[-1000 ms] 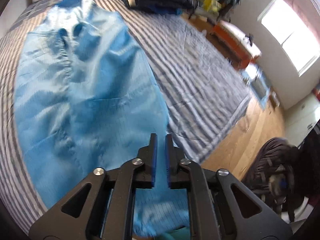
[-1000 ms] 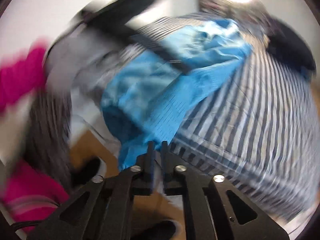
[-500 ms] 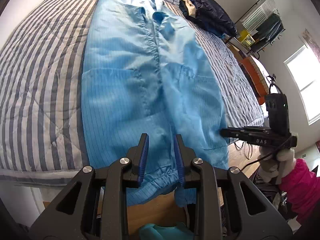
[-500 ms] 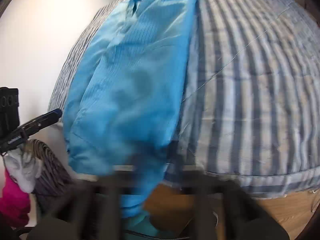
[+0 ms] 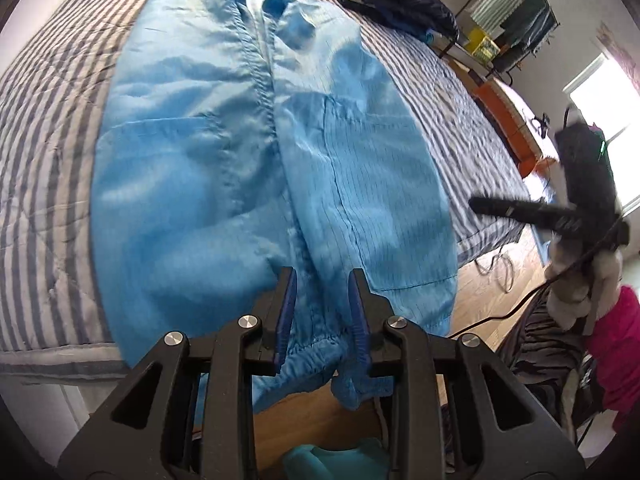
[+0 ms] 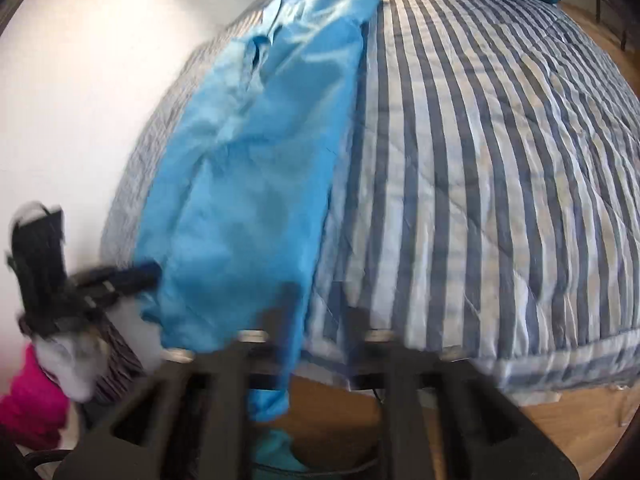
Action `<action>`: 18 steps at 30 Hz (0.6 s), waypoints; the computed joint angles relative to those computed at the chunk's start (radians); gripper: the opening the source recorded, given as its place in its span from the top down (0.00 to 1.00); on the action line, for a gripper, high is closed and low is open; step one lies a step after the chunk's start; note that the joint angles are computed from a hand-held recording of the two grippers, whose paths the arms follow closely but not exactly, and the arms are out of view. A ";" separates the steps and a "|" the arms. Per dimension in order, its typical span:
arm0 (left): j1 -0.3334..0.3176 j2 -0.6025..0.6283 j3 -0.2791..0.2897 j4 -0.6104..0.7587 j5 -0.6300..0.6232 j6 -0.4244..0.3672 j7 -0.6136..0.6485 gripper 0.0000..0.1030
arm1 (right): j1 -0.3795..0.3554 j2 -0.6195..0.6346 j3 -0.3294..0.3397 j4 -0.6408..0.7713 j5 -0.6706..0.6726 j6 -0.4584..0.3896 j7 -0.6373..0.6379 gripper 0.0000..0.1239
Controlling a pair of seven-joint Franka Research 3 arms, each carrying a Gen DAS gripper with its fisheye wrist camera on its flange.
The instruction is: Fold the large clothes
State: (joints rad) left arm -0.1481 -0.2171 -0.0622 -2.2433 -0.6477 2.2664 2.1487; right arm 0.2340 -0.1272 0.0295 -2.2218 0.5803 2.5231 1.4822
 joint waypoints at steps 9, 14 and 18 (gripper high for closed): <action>-0.037 -0.017 -0.035 -0.050 0.051 0.064 -0.002 0.83 | 0.026 0.138 0.030 0.142 -0.187 -0.070 0.044 0.98; -0.065 -0.010 -0.041 -0.042 0.099 0.066 0.020 0.83 | 0.007 0.134 0.015 0.166 -0.367 -0.145 0.157 0.98; -0.051 -0.022 -0.008 -0.009 0.097 0.014 0.028 0.81 | -0.010 0.115 0.007 0.192 -0.266 -0.178 0.038 0.98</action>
